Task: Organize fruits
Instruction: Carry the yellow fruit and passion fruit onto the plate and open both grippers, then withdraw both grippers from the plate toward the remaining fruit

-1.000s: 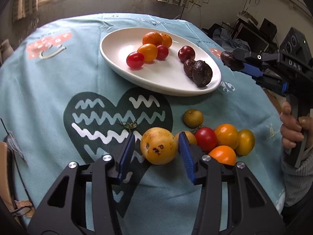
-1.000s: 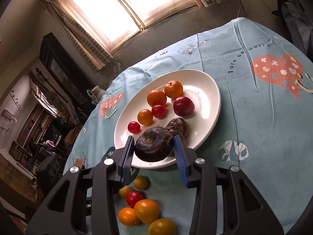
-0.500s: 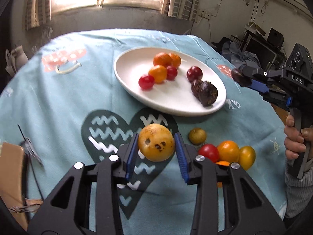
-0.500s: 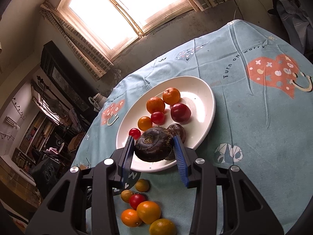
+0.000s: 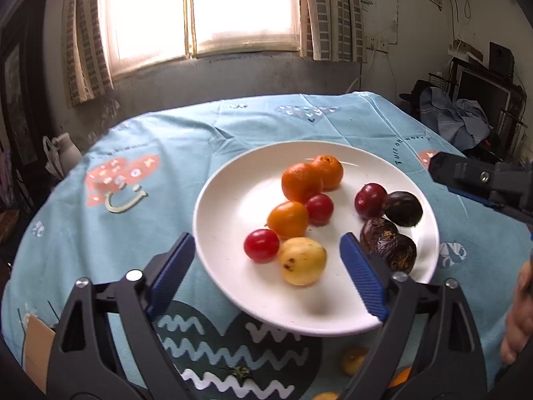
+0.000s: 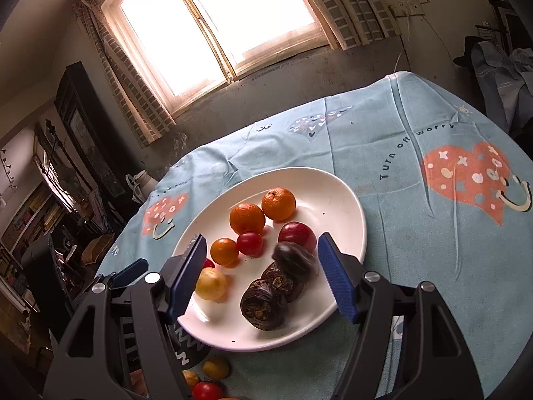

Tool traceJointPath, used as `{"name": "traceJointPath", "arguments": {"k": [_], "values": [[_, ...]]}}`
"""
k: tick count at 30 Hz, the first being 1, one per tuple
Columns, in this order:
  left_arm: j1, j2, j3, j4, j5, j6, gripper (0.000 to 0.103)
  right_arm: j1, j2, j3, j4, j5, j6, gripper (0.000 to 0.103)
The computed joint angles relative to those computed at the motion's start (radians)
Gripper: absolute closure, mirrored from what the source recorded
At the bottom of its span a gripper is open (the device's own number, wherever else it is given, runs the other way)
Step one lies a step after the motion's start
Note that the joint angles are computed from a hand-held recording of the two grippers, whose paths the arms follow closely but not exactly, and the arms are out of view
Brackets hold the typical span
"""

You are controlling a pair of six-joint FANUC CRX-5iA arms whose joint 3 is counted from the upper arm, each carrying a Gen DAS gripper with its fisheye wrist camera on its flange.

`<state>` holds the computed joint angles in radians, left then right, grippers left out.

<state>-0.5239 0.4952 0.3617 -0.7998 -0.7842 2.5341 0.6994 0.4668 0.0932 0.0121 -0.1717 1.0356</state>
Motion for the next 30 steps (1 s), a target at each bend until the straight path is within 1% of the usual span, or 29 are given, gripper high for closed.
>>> {"name": "traceJointPath", "arguments": {"k": [1, 2, 4, 6, 7, 8, 9, 10, 11, 13, 14, 15, 16, 18, 21, 22, 23, 25, 26, 28, 29, 30], "values": [[-0.016, -0.005, -0.002, -0.047, -0.020, 0.032, 0.008, 0.000, -0.015, -0.033, 0.043, 0.032, -0.045, 0.033], [-0.022, -0.013, -0.012, -0.061, -0.024, 0.042, 0.008, 0.001, -0.030, -0.059, 0.064, 0.055, -0.069, 0.033], [-0.020, -0.040, -0.052, -0.052, -0.007, 0.052, 0.002, 0.004, -0.052, -0.080, 0.036, 0.054, -0.041, 0.033], [-0.018, -0.065, -0.095, -0.031, 0.017, 0.056, 0.002, 0.007, -0.067, -0.086, -0.016, 0.023, 0.012, 0.033], [-0.016, -0.077, -0.115, -0.011, 0.026, 0.041, 0.002, 0.008, -0.076, -0.098, -0.043, 0.017, 0.030, 0.033], [-0.014, -0.088, -0.132, 0.010, 0.035, 0.018, 0.002, 0.005, -0.086, -0.100, -0.113, 0.001, 0.090, 0.033], [-0.016, -0.095, -0.145, 0.021, 0.037, 0.005, 0.002, 0.006, -0.092, -0.105, -0.130, -0.021, 0.097, 0.033], [-0.025, -0.105, -0.159, 0.013, 0.034, 0.011, 0.002, 0.003, -0.098, -0.102, -0.167, -0.047, 0.131, 0.033], [-0.035, -0.114, -0.171, -0.001, 0.031, 0.025, 0.002, 0.003, -0.107, -0.116, -0.175, -0.043, 0.137, 0.033], [-0.061, -0.131, -0.197, -0.050, 0.033, 0.070, 0.002, 0.011, -0.128, -0.180, -0.075, 0.004, 0.016, 0.033], [-0.072, -0.139, -0.207, -0.071, 0.033, 0.087, 0.002, 0.013, -0.138, -0.199, -0.067, 0.013, -0.006, 0.033], [-0.076, -0.147, -0.218, -0.075, 0.043, 0.088, 0.002, 0.011, -0.146, -0.199, -0.106, 0.007, 0.020, 0.033], [-0.077, -0.153, -0.228, -0.065, 0.052, 0.079, 0.002, 0.007, -0.152, -0.198, -0.147, 0.001, 0.046, 0.033], [-0.076, -0.154, -0.233, -0.039, 0.039, 0.059, 0.002, 0.002, -0.166, -0.207, -0.207, -0.005, 0.084, 0.033], [-0.058, -0.151, -0.245, 0.040, 0.024, -0.007, 0.002, -0.007, -0.188, -0.202, -0.349, -0.042, 0.232, 0.033], [-0.052, -0.152, -0.249, 0.059, 0.023, -0.021, 0.002, -0.007, -0.197, -0.206, -0.380, -0.051, 0.274, 0.033], [-0.046, -0.157, -0.257, 0.072, 0.029, -0.024, 0.002, -0.001, -0.206, -0.218, -0.378, -0.049, 0.287, 0.033], [-0.032, -0.164, -0.272, 0.101, 0.042, -0.032, 0.002, 0.023, -0.223, -0.265, -0.289, -0.028, 0.225, 0.033], [-0.020, -0.166, -0.280, 0.132, 0.050, -0.052, 0.002, 0.028, -0.229, -0.271, -0.290, -0.036, 0.235, 0.033], [0.008, -0.161, -0.291, 0.209, 0.064, -0.113, 0.002, 0.025, -0.237, -0.259, -0.356, -0.072, 0.320, 0.033], [0.017, -0.155, -0.289, 0.234, 0.062, -0.135, 0.002, 0.026, -0.236, -0.255, -0.365, -0.090, 0.339, 0.033], [0.025, -0.155, -0.298, 0.258, 0.078, -0.155, 0.002, 0.029, -0.233, -0.251, -0.364, -0.110, 0.348, 0.033]]}}
